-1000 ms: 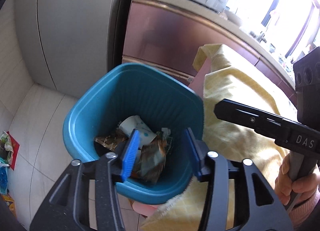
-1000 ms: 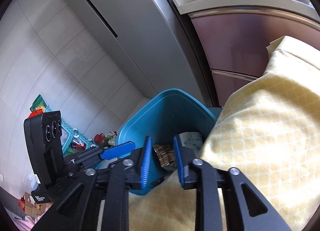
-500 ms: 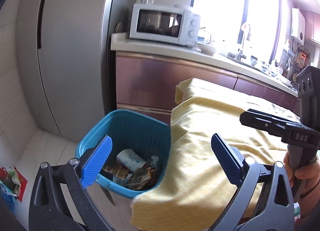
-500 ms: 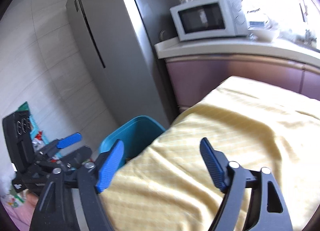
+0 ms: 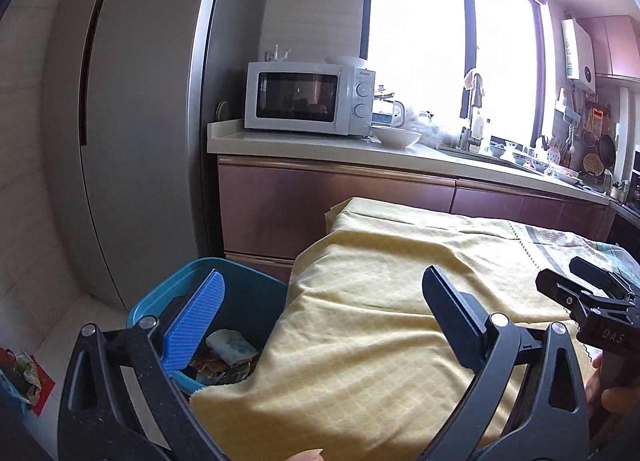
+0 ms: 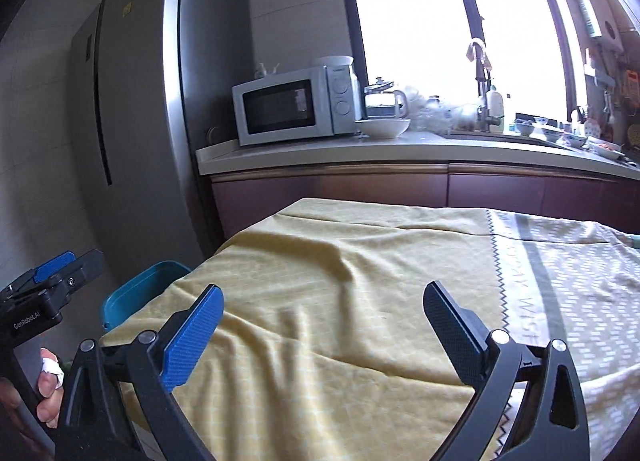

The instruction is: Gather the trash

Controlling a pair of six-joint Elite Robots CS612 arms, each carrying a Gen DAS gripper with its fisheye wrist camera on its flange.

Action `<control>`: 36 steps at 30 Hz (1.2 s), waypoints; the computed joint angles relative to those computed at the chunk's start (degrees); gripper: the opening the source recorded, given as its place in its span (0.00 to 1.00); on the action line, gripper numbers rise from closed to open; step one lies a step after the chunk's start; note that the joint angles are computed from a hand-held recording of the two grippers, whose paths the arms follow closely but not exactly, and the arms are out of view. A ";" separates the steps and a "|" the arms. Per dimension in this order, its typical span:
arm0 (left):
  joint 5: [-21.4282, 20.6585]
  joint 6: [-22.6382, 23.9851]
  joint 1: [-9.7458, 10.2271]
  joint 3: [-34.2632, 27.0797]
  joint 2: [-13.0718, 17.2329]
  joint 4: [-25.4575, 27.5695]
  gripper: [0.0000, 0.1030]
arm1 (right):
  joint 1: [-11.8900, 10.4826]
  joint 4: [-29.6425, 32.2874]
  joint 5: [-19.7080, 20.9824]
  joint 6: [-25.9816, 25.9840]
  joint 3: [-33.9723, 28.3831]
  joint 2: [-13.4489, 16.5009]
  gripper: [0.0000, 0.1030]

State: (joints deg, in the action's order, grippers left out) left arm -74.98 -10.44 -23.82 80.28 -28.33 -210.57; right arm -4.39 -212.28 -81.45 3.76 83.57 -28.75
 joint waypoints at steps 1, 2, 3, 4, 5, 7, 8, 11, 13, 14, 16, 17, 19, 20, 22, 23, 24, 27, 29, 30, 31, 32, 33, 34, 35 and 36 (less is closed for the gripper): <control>0.38 0.40 -0.25 0.06 -0.01 -0.60 0.95 | -0.02 -0.93 -1.31 0.08 0.34 0.00 0.94; 0.93 0.99 -0.58 0.05 0.09 -1.37 0.95 | 0.04 -2.00 -2.64 0.41 0.70 0.01 0.94; 1.83 1.51 -0.92 0.01 0.19 -2.04 0.95 | -0.04 -3.47 -3.60 0.77 1.20 0.01 0.94; 2.40 1.90 -1.21 0.02 0.22 -2.56 0.95 | -0.16 -4.88 -4.35 1.00 1.67 0.01 0.94; 2.40 2.19 -1.39 -0.08 0.31 -2.89 0.95 | -0.21 -5.99 -5.33 1.23 2.04 0.01 0.94; 2.37 2.10 -1.62 -0.62 0.55 -2.99 0.95 | -0.34 -8.23 -6.78 1.35 2.79 0.02 0.94; 2.34 1.95 -1.79 -0.89 0.72 -2.92 0.95 | -0.40 -8.95 -7.45 1.36 3.01 0.04 0.94; 2.01 1.59 -2.08 -1.26 0.96 -2.37 0.95 | -0.41 -10.65 -9.08 1.49 3.67 0.01 0.94; 2.11 1.89 -2.28 -1.63 1.28 -2.81 0.95 | -0.50 -11.85 -9.60 1.55 4.20 -0.04 0.94; 2.32 2.22 -2.44 -1.68 1.41 -3.25 0.95 | -0.48 -12.30 -10.08 1.43 4.29 -0.02 0.94; 2.95 3.17 -2.65 -1.89 1.63 -3.92 0.95 | -0.51 -12.94 -10.55 1.15 4.52 -0.02 0.94; 3.15 3.56 -2.78 -1.90 1.72 -4.23 0.95 | -0.52 -13.04 -10.86 1.14 4.65 -0.05 0.94; 3.36 4.11 -2.90 -1.98 1.78 -4.78 0.95 | -0.62 -13.14 -10.75 1.35 4.71 -0.05 0.94; 3.54 4.45 -2.95 -1.99 1.80 -5.09 0.95 | -0.63 -13.08 -10.87 1.43 4.72 -0.05 0.94; 3.68 5.07 -3.07 -1.98 1.92 -6.05 0.95 | -0.71 -13.71 -10.71 1.48 4.86 -0.02 0.94; 3.72 5.41 -3.11 -1.98 1.96 -6.50 0.95 | -0.70 -13.79 -10.87 1.39 4.89 -0.02 0.94; 3.78 5.71 -3.17 -1.95 1.92 -6.83 0.95 | -0.67 -13.78 -11.12 1.31 4.87 -0.01 0.94; 3.01 6.39 -3.15 -1.86 2.02 -8.09 0.95 | -0.65 -14.22 -11.31 1.50 5.00 -0.01 0.94; 3.17 6.77 -3.27 -1.79 2.09 -8.83 0.95 | -0.73 -14.50 -11.29 1.74 5.03 -0.05 0.94; 3.08 6.83 -3.31 -1.73 2.08 -9.14 0.95 | -0.77 -14.70 -11.28 1.81 5.06 -0.05 0.94; 3.14 6.96 -3.35 -1.74 2.16 -9.32 0.95 | -0.82 -14.80 -11.22 1.78 5.07 -0.06 0.94; 3.06 7.04 -3.37 -1.73 2.18 -9.44 0.95 | -0.80 -14.81 -11.39 1.73 5.11 -0.07 0.94; 2.93 7.14 -3.35 -1.68 2.18 -9.57 0.95 | -0.84 -14.89 -11.37 1.70 5.14 -0.08 0.94; 2.92 7.26 -3.35 -1.69 2.20 -9.72 0.95 | -0.86 -14.96 -11.38 1.73 5.17 -0.07 0.94; 2.95 7.31 -3.36 -1.73 2.23 -9.84 0.95 | -0.89 -14.89 -11.42 1.79 5.18 -0.10 0.94; 2.94 7.33 -3.37 -1.75 2.25 -9.95 0.95 | -0.91 -14.83 -11.41 1.88 5.24 -0.12 0.94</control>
State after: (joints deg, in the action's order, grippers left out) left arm -72.04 -3.10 -27.20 78.54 -26.08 -220.52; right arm -5.30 -227.12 -92.86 5.64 88.81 -28.87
